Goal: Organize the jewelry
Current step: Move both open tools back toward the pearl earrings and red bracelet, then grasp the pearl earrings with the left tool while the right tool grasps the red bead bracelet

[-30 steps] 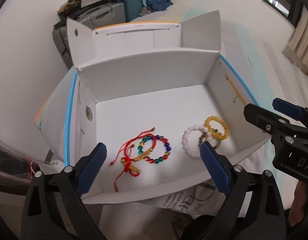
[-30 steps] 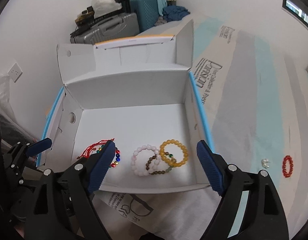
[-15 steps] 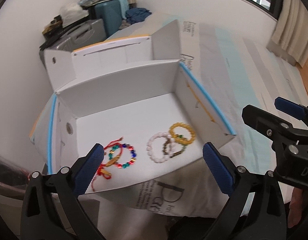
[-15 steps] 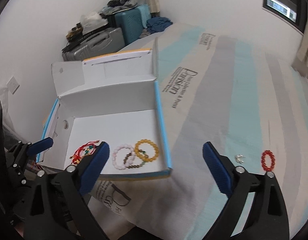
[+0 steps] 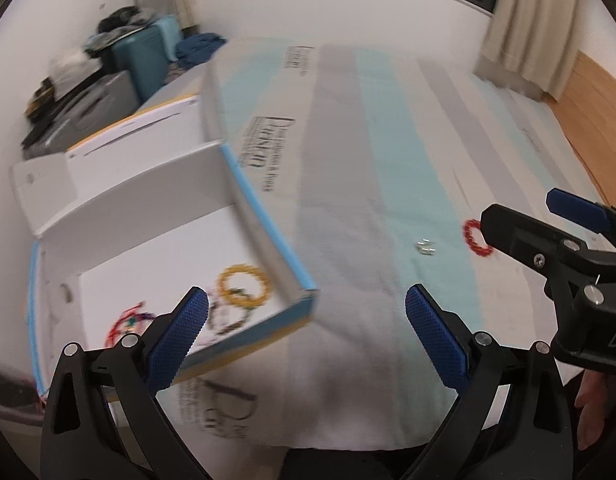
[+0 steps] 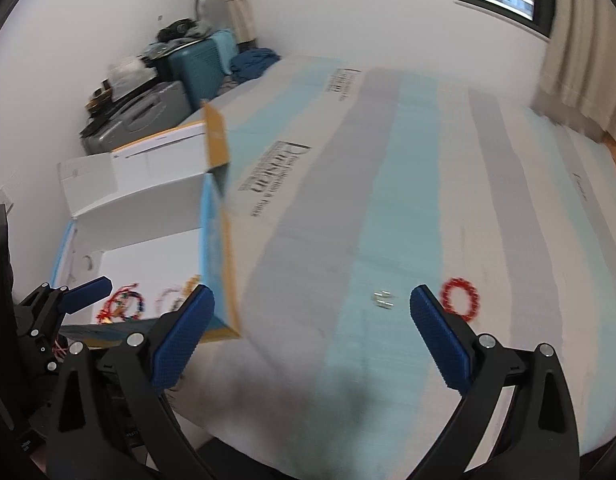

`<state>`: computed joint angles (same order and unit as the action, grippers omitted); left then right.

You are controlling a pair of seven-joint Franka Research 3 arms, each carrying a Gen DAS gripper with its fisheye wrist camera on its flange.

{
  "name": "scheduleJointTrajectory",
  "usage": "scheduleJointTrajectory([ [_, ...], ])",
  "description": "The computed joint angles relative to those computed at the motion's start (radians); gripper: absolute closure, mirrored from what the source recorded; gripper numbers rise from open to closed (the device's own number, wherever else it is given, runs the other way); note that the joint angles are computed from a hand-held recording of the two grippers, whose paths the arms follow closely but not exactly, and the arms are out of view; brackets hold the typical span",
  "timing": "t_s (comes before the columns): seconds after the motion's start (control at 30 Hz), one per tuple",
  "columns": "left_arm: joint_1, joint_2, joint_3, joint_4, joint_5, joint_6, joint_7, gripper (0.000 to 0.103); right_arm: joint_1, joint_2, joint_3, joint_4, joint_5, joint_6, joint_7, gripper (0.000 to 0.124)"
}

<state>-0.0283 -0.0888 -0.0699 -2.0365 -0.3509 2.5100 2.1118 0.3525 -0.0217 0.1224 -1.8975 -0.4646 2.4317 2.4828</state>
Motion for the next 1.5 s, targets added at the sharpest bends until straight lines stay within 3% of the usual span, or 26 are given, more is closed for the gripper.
scheduleJointTrajectory([
  [0.27,-0.056,0.049,-0.054,0.011,0.020,0.021,-0.030,0.006,-0.085,-0.111,-0.021,-0.165,0.058,0.044,-0.026,0.028],
  [0.6,-0.088,0.187,-0.122,0.099,0.059,0.024,-0.068,0.006,-0.185,-0.120,-0.041,-0.272,0.120,0.097,-0.067,0.028],
  [1.0,-0.087,0.371,-0.189,0.228,0.125,0.025,-0.107,0.006,-0.215,0.015,-0.097,-0.244,0.188,0.128,-0.144,0.028],
  [1.5,-0.091,0.581,-0.219,0.398,0.243,-0.004,-0.173,0.007,-0.193,0.217,-0.174,-0.156,0.312,0.161,-0.248,0.028],
])
